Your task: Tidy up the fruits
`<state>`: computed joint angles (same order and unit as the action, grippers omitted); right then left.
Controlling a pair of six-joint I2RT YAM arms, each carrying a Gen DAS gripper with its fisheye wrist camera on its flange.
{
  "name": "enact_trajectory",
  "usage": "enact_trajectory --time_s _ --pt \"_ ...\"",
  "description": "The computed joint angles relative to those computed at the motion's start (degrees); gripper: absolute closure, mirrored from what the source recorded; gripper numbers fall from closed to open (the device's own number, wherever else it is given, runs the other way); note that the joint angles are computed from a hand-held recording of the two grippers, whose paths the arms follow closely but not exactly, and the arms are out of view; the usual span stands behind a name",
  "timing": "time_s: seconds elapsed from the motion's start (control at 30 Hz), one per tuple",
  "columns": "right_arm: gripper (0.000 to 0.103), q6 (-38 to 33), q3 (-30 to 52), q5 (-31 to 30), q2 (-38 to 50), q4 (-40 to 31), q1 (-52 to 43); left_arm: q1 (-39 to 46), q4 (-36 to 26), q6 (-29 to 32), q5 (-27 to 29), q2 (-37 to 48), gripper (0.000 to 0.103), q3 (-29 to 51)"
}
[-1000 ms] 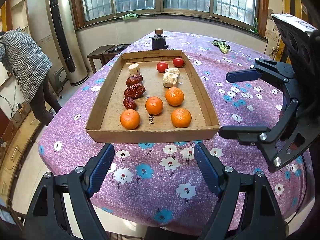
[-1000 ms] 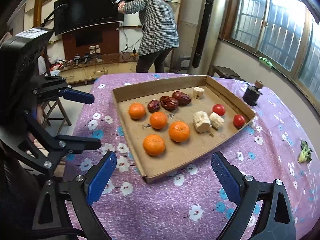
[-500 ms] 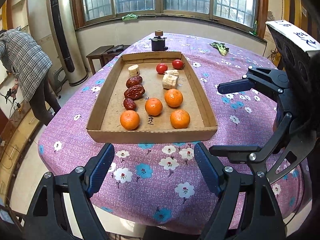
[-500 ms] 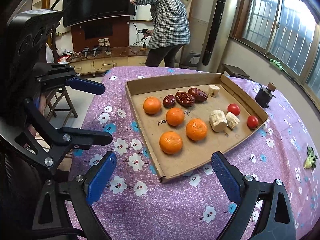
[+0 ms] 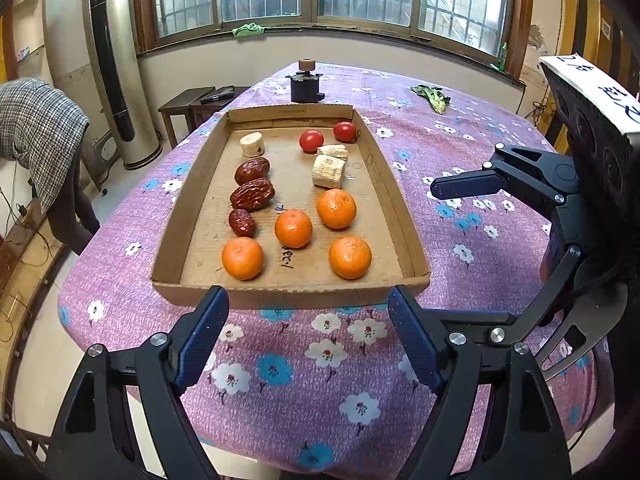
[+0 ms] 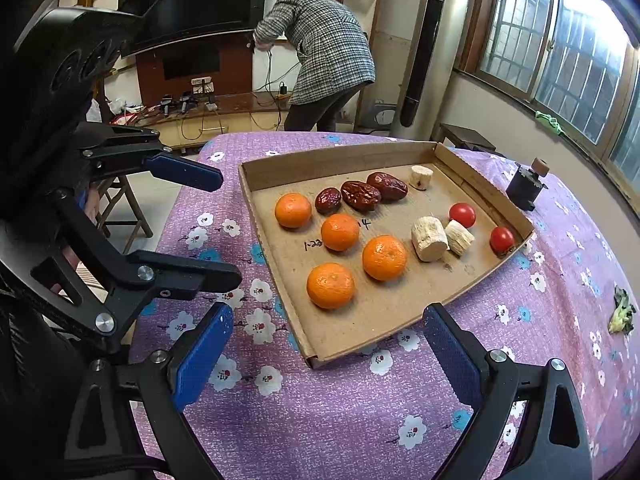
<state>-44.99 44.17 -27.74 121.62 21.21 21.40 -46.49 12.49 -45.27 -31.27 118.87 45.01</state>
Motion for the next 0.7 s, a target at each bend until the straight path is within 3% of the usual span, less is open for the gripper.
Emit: enact_trajectory --time_s 0.7 --pt "0.006 -0.8 1.4 0.8 0.0 -2.6 -2.7 2.1 6.2 6.2 6.1 1.8 0.021 1.4"
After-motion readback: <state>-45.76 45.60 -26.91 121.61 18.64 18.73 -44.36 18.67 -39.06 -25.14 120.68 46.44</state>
